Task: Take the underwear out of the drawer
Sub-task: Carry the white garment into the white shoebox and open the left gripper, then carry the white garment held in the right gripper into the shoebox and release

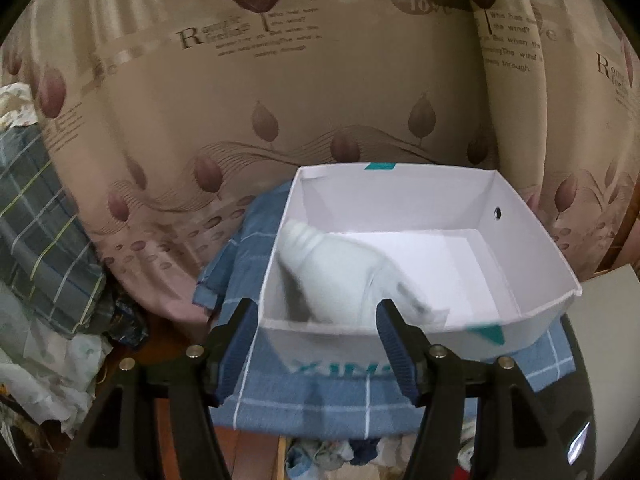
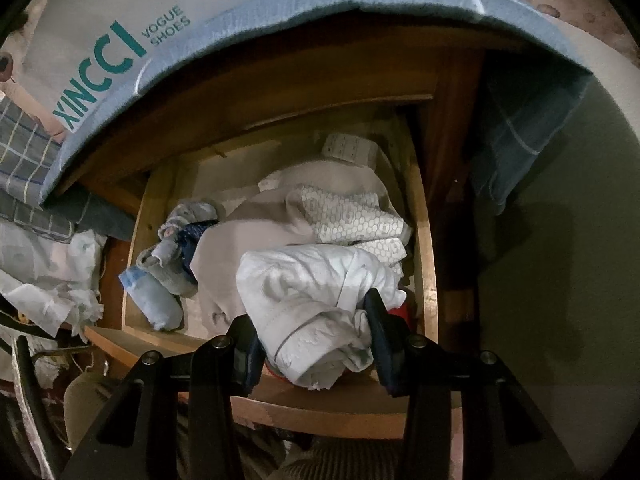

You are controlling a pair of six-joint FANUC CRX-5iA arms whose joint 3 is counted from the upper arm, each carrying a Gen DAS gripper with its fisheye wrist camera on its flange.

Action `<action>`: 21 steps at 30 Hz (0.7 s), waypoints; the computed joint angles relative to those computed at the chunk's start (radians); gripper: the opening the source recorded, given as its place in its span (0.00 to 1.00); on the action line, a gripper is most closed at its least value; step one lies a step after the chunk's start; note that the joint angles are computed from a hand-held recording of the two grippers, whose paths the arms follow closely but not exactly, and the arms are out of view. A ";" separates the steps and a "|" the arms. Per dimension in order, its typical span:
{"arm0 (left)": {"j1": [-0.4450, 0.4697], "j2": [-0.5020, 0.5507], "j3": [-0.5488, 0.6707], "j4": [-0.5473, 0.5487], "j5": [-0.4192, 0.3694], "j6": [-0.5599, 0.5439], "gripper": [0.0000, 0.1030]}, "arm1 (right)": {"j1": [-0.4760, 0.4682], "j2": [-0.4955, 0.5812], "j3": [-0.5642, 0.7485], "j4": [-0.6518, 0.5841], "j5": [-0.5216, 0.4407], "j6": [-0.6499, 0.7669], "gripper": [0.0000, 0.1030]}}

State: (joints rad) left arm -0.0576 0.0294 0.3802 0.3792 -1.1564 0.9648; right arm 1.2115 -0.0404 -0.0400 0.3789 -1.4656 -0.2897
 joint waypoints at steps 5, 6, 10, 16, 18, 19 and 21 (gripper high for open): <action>0.058 -0.119 -0.185 0.011 0.078 -0.061 0.62 | 0.011 -0.007 -0.004 0.034 -0.009 -0.024 0.41; 0.071 -0.147 -0.231 0.013 0.097 -0.078 0.62 | 0.013 -0.006 -0.002 0.041 -0.014 -0.021 0.41; 0.122 -0.217 -0.371 0.020 0.118 -0.159 0.62 | 0.012 0.011 0.031 0.058 -0.034 0.021 0.40; 0.181 -0.235 -0.466 -0.028 0.074 -0.132 0.62 | 0.008 -0.009 0.055 0.084 -0.015 0.037 0.40; 0.201 -0.240 -0.495 -0.033 0.073 -0.124 0.62 | 0.006 -0.017 0.067 0.084 -0.010 0.044 0.40; 0.210 -0.243 -0.511 -0.038 0.075 -0.118 0.62 | 0.005 -0.016 0.081 0.083 -0.015 0.057 0.40; 0.224 -0.251 -0.538 -0.037 0.078 -0.126 0.62 | 0.003 -0.010 0.111 0.075 -0.025 0.082 0.40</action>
State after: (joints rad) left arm 0.1662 -0.2217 -0.1575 0.3426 -1.0786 0.8386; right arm 1.2150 -0.0499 0.0713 0.4542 -1.4902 -0.2072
